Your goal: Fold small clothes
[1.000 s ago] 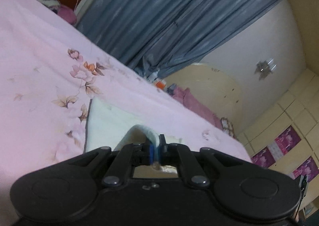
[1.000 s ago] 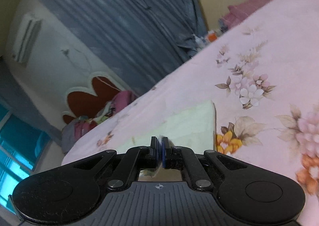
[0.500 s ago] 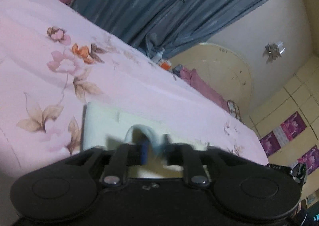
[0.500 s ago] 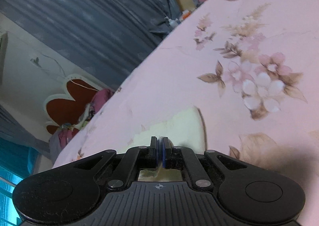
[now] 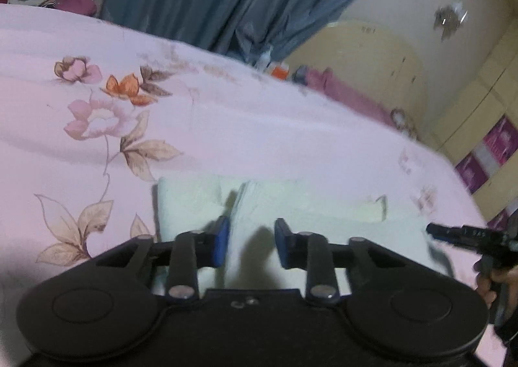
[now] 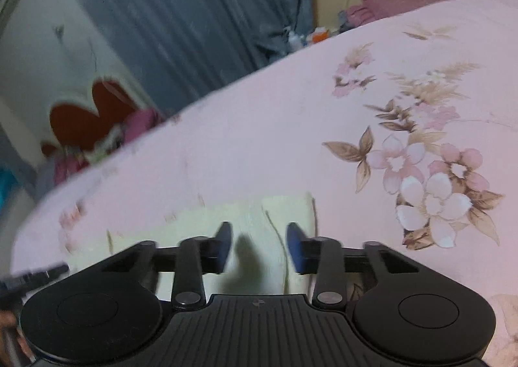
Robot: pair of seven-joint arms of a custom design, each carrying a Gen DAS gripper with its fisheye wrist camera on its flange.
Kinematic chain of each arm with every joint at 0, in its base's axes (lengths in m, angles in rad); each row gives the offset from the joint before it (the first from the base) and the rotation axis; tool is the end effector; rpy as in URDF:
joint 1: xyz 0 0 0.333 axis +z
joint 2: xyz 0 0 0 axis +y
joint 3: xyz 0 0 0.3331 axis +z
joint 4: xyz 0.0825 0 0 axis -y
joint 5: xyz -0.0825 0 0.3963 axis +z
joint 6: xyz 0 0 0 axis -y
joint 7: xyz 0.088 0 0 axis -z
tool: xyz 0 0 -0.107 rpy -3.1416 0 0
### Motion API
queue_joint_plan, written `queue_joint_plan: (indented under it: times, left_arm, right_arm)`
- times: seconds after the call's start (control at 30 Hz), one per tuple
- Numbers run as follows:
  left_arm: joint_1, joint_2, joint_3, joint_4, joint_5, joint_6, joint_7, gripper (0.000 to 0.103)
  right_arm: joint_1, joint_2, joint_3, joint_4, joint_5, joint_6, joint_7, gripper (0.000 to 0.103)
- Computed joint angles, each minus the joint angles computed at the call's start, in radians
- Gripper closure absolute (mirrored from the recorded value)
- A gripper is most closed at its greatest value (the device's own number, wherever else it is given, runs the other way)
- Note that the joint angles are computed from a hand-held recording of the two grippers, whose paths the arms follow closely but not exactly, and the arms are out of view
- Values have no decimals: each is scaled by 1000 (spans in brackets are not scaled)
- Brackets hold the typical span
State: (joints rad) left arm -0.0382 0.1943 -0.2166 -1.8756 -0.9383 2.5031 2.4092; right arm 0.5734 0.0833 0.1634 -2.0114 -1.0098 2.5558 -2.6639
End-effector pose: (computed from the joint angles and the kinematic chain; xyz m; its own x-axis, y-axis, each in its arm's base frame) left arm 0.6378 -0.1520 0.4666 -0.5058 -0.7588 0.4104 -0.7663 0.1766 -0.6177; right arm 0.4506 0.4220 0.4697 -0.3524 -0.8269 -0.4384 -0.5801 0.5605 -0.5910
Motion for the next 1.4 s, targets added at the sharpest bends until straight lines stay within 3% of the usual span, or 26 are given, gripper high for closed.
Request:
queue_joint_plan:
  times: [0.07,0.1,0.13,0.2,0.3,0.37,0.5,0.57,0.63,0.67,0.73,0.77,0.83,0.97,1.07,1.1,1.17,1.2,1.23,1.27,1.33,1.4]
  left_arm:
    - [-5,5,1,-2,20,9,-5,88]
    - [-5,3,0,-6,18,14,-2,98]
    - [-2,-1,-3,-12,1,23,12,100]
    - [12,-23,-16,-41,-113,59,84,100]
    - [12,-44,-14,-66,-233,98,165,100]
    - [0,-44,-5,-70,-221,115,155,100]
    - [-21,-21,6,-65,-129,132,61,100]
    - [-19,-17,5,-61,-111,132,37,96]
    - [-20,-29,4,-66,-89,150,15,82]
    - [-25,-50,0,-85,-85,189,33,80]
    - [-27,-97,-16,-121,-163,228,144,76]
    - [-28,-112,-17,-128,-209,199,181,77]
    - [-49,-126,-16,-136,-232,126,227,76]
    - [-112,-109,-28,-141,-165,111,240,74]
    - [-123,-93,-24,-142,-168,176,258,70]
    - [-116,-87,-18,-143,-184,211,261,71]
    - [-96,-66,-2,-136,-185,246,235,82]
    - [-77,-62,3,-129,-203,219,226,89]
    - [-61,-56,7,-120,-215,192,213,89]
    - [-53,-55,7,-117,-219,186,210,89]
    - [-47,-59,0,-121,-234,185,221,82]
    - [-59,-89,-10,-151,-245,239,238,72]
  right_arm:
    - [4,23,8,28,53,-36,-89,76]
    - [8,34,10,42,70,-53,-134,91]
    - [14,42,10,53,78,-66,-172,102]
    - [34,47,8,71,49,-106,-202,102]
    - [61,25,1,68,-78,-163,-112,102]
    - [59,20,3,69,-111,-175,-86,102]
    - [36,71,2,91,25,-151,-189,102]
    - [40,77,-6,82,36,-139,-189,102]
    - [45,69,-12,76,38,-141,-158,102]
    - [53,67,-9,89,48,-184,-158,101]
    - [98,64,-16,125,12,-298,-155,75]
    - [97,61,1,129,-46,-291,-118,71]
    - [87,104,11,177,-39,-181,-185,71]
    - [114,276,12,370,28,-84,-461,73]
    - [149,328,-15,428,33,-71,-553,73]
    - [146,312,-20,404,35,-83,-536,73]
    - [191,239,-83,316,49,-218,-390,75]
    - [192,200,-91,264,52,-263,-316,88]
    - [180,165,-89,215,52,-281,-267,96]
    - [161,133,-80,170,56,-265,-252,103]
    - [131,121,-53,161,70,-249,-287,103]
    - [135,129,-34,195,70,-313,-285,102]
